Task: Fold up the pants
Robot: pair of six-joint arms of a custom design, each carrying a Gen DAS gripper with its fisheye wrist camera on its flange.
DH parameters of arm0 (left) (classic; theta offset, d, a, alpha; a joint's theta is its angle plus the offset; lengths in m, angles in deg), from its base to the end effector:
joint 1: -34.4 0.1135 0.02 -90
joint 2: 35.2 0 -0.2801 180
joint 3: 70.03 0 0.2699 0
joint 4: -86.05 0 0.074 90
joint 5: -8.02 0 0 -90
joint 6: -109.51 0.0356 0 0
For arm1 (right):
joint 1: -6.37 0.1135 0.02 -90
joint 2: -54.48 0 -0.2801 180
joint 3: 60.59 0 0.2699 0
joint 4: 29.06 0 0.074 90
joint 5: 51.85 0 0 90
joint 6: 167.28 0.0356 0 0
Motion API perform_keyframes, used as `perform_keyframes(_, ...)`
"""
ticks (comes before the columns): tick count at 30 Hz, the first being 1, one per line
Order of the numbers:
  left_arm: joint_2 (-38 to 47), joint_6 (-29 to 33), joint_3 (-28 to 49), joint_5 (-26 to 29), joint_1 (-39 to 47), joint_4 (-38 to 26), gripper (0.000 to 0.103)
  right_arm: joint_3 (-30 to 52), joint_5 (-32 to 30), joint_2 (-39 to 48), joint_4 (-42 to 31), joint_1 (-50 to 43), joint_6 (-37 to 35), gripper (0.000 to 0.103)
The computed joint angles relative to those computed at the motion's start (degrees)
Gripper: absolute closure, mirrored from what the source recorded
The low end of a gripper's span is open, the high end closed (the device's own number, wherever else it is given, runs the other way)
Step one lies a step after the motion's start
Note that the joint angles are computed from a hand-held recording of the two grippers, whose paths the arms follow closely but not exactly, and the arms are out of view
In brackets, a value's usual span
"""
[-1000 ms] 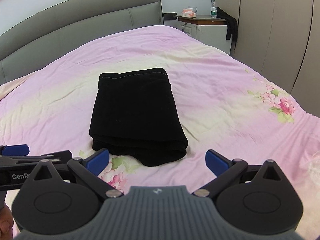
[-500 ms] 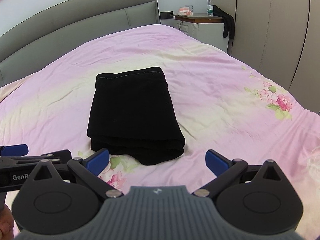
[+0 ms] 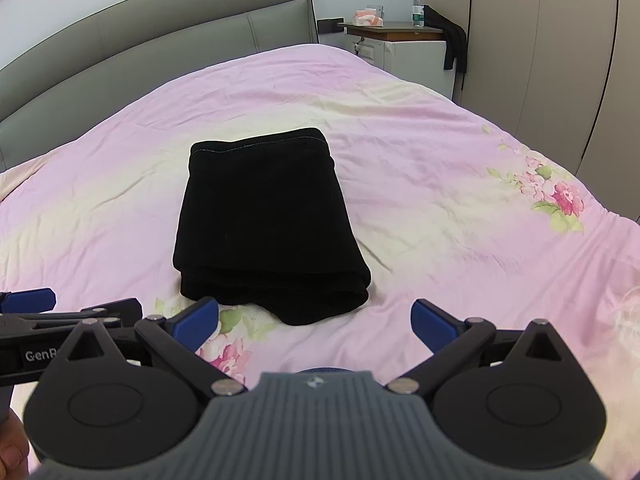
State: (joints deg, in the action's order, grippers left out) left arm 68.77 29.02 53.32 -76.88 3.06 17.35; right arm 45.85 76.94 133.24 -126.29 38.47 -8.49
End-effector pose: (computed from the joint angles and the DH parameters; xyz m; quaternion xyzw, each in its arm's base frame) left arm 0.3516 -0.2178 0.3919 0.3414 0.8724 -0.1067 0.3331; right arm 0.2151 0.1086 0.4183 0.3481 0.8625 -0.0790 0.3586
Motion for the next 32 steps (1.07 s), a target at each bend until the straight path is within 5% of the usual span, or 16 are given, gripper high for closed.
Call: perform_keyframes(32, -1.2, 1.4, -2.5, 0.1, 0.3, 1.9, 0.0, -0.6, -0.4, -0.1, -0.3, 0.1, 1.0, 0.005)
